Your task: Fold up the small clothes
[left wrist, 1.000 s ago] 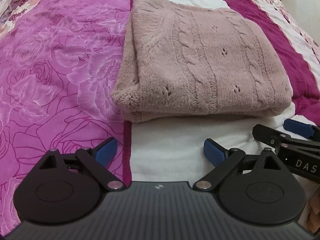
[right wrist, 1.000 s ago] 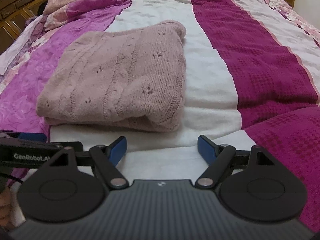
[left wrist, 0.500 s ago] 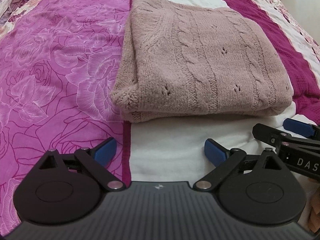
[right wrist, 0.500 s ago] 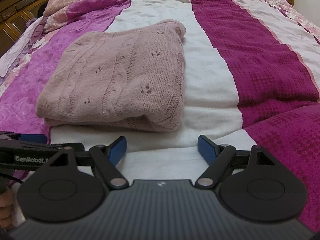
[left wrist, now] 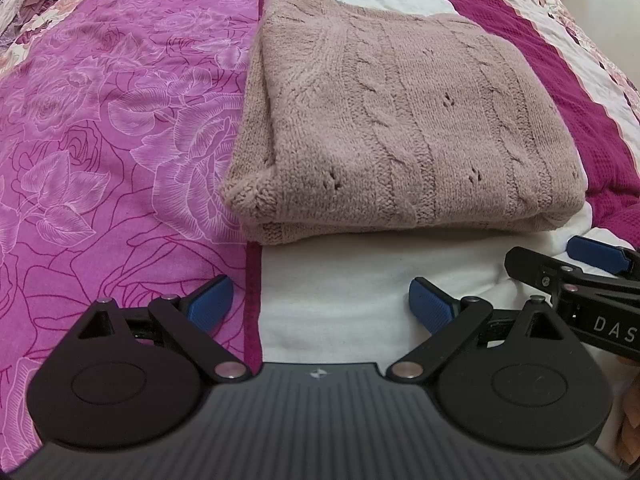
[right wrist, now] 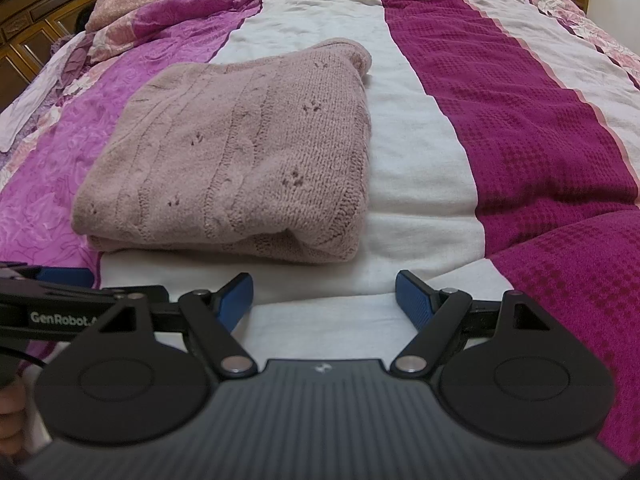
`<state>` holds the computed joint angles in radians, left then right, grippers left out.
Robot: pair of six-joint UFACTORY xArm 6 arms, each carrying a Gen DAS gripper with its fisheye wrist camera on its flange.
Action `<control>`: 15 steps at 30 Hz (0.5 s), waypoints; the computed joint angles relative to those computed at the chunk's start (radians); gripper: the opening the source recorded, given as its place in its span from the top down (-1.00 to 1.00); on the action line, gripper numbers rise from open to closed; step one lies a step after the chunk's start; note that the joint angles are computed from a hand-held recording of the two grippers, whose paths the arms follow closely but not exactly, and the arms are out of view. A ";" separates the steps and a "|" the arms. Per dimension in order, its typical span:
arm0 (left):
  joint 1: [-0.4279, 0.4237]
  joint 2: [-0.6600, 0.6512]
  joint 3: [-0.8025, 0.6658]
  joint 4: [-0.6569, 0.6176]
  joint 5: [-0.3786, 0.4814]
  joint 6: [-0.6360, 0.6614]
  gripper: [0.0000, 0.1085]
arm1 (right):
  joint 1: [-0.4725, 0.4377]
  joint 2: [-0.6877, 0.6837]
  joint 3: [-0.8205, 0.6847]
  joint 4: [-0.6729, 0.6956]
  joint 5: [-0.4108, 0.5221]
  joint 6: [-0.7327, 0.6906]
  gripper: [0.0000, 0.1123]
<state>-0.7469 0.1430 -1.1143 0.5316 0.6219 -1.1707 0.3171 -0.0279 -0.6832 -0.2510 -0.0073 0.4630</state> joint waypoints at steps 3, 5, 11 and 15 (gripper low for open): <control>0.000 0.000 -0.001 -0.001 0.000 0.002 -0.81 | 0.000 0.000 0.000 0.001 0.000 -0.001 -0.42; 0.000 -0.001 0.000 -0.001 0.000 0.002 -0.81 | 0.000 0.000 0.000 0.001 0.000 -0.001 -0.42; 0.000 0.000 -0.001 -0.002 0.001 0.003 -0.81 | 0.000 0.000 0.000 -0.001 0.000 0.001 -0.42; 0.000 0.001 -0.002 -0.001 0.003 0.006 -0.81 | 0.000 0.000 -0.001 -0.004 0.001 0.004 -0.42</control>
<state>-0.7470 0.1440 -1.1165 0.5303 0.6252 -1.1650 0.3168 -0.0281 -0.6839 -0.2553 -0.0061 0.4665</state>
